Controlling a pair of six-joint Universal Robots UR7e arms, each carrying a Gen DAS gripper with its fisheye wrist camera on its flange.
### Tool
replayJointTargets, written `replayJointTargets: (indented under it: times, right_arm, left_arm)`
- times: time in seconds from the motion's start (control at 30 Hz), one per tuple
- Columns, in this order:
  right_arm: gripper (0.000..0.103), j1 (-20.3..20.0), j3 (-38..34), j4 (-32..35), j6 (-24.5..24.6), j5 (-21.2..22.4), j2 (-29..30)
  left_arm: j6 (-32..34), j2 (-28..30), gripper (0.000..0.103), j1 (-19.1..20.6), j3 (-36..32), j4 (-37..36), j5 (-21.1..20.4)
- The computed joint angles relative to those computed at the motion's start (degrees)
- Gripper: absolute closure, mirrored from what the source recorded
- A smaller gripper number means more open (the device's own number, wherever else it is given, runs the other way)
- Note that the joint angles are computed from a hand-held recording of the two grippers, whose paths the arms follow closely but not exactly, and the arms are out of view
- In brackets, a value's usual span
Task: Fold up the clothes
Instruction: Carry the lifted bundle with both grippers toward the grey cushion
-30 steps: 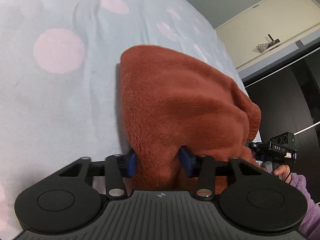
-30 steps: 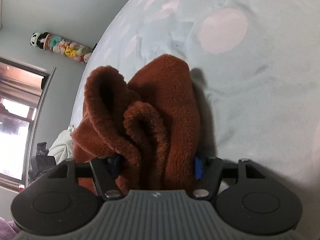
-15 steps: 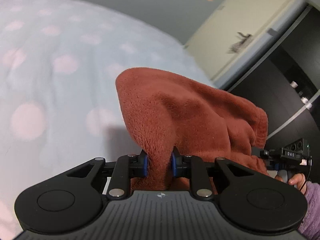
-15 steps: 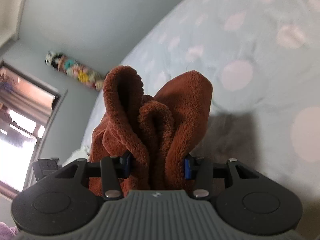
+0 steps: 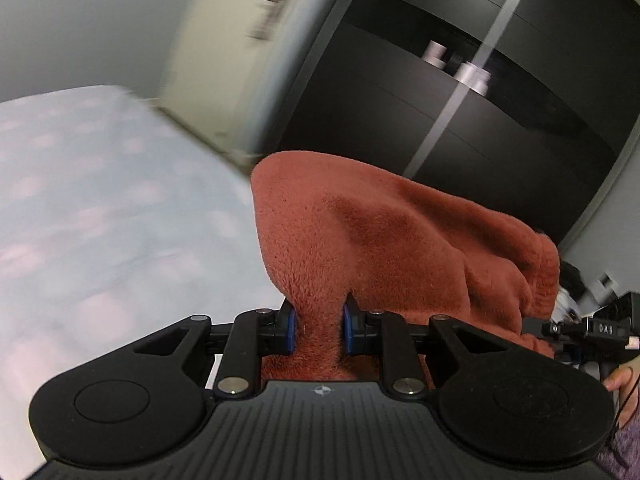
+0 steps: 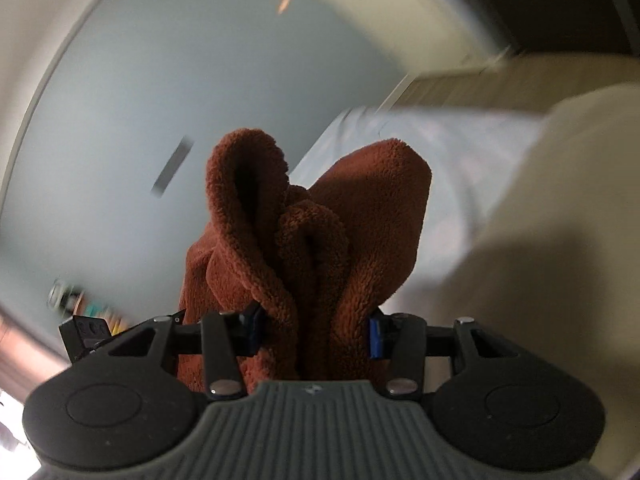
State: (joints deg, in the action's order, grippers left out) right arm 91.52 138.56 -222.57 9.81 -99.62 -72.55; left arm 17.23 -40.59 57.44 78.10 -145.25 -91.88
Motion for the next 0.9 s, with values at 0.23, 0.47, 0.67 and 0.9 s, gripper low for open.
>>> replayJointTargets:
  times: [0.23,0.47,0.67,0.9]
  right_arm:
    - [0.053,-8.4,12.8,-17.3,2.5,-1.9,-8.8]
    - [0.053,-20.3,16.5,-31.8,7.5,3.5,-5.5]
    - [0.053,-30.0,17.4,-35.4,11.1,9.8,-5.7]
    - [0.053,-35.3,16.6,-34.2,13.5,12.1,-5.4]
  left_arm:
    - [2.0,13.9,0.085,-7.1,-12.5,6.0,-3.7]
    - [4.0,28.1,0.085,-10.4,-30.3,14.2,-4.7]
    - [4.5,32.0,0.085,-12.0,-33.2,14.5,-4.6]
    - [4.6,38.0,0.085,-10.8,-41.9,17.8,-5.7]
